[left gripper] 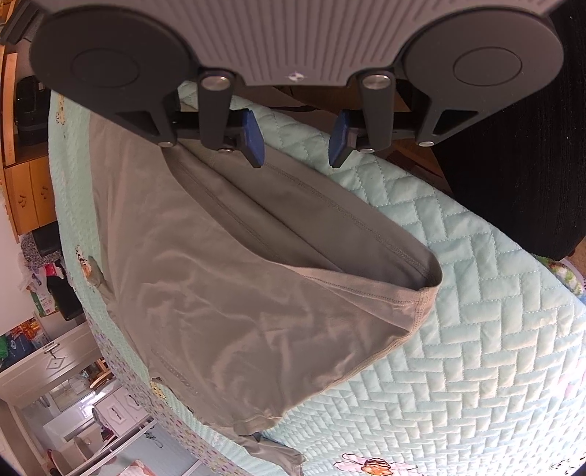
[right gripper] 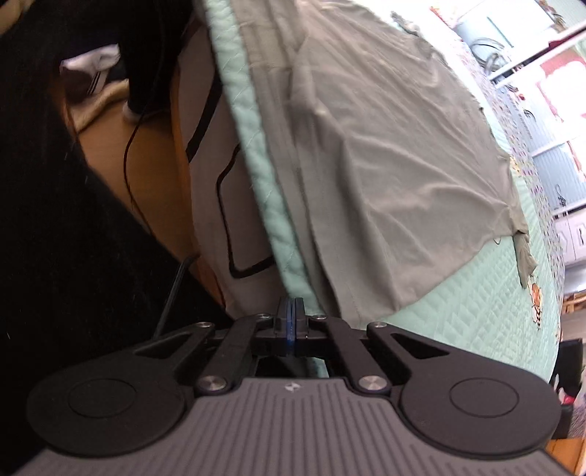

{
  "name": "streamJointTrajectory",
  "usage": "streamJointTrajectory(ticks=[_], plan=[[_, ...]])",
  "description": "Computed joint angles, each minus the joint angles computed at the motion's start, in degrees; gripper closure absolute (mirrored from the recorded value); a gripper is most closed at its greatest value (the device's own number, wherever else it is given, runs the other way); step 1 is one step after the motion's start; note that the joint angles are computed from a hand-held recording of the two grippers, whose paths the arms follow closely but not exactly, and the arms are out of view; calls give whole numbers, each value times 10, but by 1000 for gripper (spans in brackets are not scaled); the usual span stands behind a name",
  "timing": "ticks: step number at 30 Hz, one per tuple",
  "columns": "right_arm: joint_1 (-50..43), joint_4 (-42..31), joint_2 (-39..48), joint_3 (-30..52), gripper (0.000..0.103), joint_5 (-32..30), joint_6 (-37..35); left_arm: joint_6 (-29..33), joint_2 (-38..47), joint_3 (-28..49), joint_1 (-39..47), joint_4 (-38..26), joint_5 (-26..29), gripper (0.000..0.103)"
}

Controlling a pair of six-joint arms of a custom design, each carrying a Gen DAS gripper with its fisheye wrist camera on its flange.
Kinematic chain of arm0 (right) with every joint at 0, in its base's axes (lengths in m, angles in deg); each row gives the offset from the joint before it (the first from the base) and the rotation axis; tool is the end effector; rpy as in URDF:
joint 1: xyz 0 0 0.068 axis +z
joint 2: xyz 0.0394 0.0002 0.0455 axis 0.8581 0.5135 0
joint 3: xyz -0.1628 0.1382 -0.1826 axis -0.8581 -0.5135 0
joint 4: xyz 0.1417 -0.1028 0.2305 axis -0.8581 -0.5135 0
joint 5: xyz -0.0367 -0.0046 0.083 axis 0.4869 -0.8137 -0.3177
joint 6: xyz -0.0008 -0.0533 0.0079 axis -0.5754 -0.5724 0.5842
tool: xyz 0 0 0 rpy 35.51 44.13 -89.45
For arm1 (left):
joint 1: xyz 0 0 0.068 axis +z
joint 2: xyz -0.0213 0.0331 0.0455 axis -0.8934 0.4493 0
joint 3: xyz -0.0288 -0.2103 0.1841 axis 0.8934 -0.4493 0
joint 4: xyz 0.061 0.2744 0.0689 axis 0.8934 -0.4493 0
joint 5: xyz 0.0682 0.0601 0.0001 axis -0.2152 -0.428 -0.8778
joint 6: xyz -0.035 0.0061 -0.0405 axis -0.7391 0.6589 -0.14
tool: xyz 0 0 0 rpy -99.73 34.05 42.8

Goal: Fold clothes

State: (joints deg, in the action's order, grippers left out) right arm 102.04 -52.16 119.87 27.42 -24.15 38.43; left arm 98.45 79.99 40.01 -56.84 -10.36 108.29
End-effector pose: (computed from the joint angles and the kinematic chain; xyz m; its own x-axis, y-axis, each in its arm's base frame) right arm 0.1697 0.1353 0.1082 -0.7209 -0.6206 -0.3086 -0.4738 0.7662 -0.4341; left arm 0.4388 0.0290 0.1198 -0.9358 0.1111 -0.3345 0.2751 0.8235 -0.4962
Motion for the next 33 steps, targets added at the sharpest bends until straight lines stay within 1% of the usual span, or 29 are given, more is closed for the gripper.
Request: streamJointTrajectory(ticks=[3,4,6,8,9,11,12,14,16,17,19,20,23,24,25,26,27,28,29,30,32,33], plan=[[-29,-4,-70,-11,103,-49,28,11,-12,-5,10,10,40,62],[-37,-3,-95,-16,101,-61,42,13,-18,-9,13,20,55,62],[-52,7,-127,-22,93,-74,69,12,-26,-12,14,44,71,57],[-49,33,-123,-22,69,-49,90,30,-31,-17,6,79,71,52],[-46,50,-114,-22,66,-35,94,55,-36,-30,0,113,68,51],[-34,97,-76,-18,59,-7,81,105,-48,-60,-18,181,27,50],[-25,122,-49,-12,57,5,70,130,-45,-64,-25,198,12,50],[-24,175,2,1,55,4,40,134,-39,-69,-30,234,-10,50],[-30,224,47,16,55,-5,19,132,-25,-60,-28,256,-3,50],[-43,245,60,23,55,-22,25,139,-18,-52,-28,255,2,50],[-76,287,82,34,52,-71,51,181,2,-22,-30,223,25,50],[-94,306,92,40,45,-98,68,207,12,-8,-32,206,20,50],[-137,358,139,67,38,-174,106,255,44,40,-36,140,2,52],[-153,360,159,80,36,-215,118,271,49,52,-34,116,-11,54],[-173,349,175,95,36,-276,132,283,49,62,-27,92,-25,62],[-190,340,182,103,36,-342,139,295,48,72,-20,68,-39,67],[-203,331,175,101,36,-418,134,311,49,91,-5,29,-37,67],[-210,318,165,97,38,-474,123,329,51,111,13,-11,-30,67],[-206,298,145,89,38,-484,112,331,46,114,28,-20,-31,67],[-200,280,123,79,38,-467,112,331,40,116,42,-28,-32,67],[-190,250,81,59,38,-436,115,304,35,121,60,-20,-26,66],[-193,252,66,46,38,-427,123,285,32,120,65,-12,-20,66]])
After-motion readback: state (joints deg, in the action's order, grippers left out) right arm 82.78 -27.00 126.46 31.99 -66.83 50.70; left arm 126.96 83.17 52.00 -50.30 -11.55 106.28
